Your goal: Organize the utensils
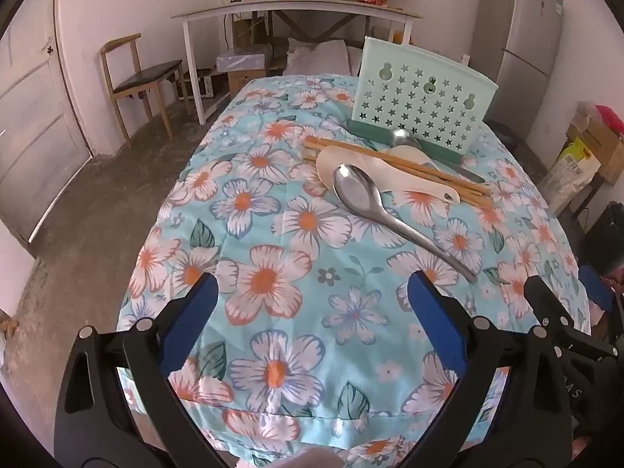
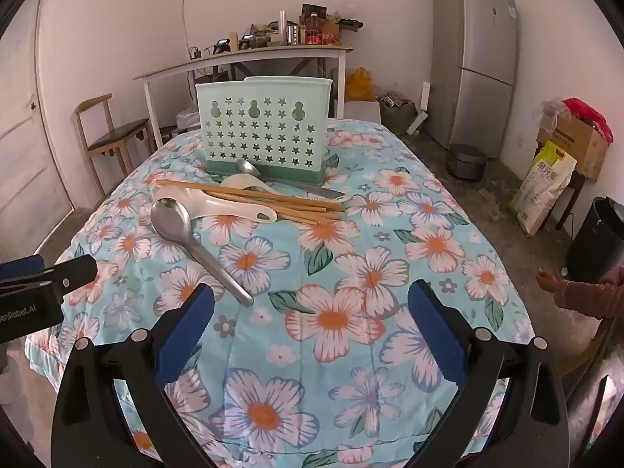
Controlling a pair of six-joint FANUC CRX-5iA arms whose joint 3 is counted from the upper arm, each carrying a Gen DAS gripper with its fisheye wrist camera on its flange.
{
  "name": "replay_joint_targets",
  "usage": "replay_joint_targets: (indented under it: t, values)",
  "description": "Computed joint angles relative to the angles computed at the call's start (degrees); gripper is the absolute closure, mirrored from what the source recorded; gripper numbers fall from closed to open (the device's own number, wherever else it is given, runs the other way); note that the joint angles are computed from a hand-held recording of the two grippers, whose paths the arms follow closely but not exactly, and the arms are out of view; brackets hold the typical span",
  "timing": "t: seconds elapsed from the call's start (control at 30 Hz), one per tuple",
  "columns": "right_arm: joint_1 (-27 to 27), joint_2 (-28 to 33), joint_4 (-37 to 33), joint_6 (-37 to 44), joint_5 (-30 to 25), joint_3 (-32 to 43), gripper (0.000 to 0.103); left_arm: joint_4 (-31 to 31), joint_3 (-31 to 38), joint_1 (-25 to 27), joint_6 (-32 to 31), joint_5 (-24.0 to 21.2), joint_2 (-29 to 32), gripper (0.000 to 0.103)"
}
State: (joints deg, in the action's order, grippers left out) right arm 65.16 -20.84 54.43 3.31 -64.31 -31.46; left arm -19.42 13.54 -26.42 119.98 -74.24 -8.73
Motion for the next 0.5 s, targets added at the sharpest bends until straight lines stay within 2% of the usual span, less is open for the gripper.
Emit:
replay_joint_targets:
  t: [0.23, 0.3, 0.5]
  values:
    - [0.2, 0.0, 0.4, 0.0, -0.4, 0.1, 0.006, -1.8, -0.6, -2.4, 2.1, -0.4, -0.5, 0.009]
    - [0.2, 0.1, 0.3, 0.1, -0.4, 0.2, 0.006, 2.6, -0.8, 1.4, 0.0, 0.0, -0.2, 0.009]
    - [0.8, 0.4, 0.4, -0.6, -0.4, 0.1, 0.006, 0.7, -0.6, -0.1, 0.1, -0.1, -0.2, 0.009]
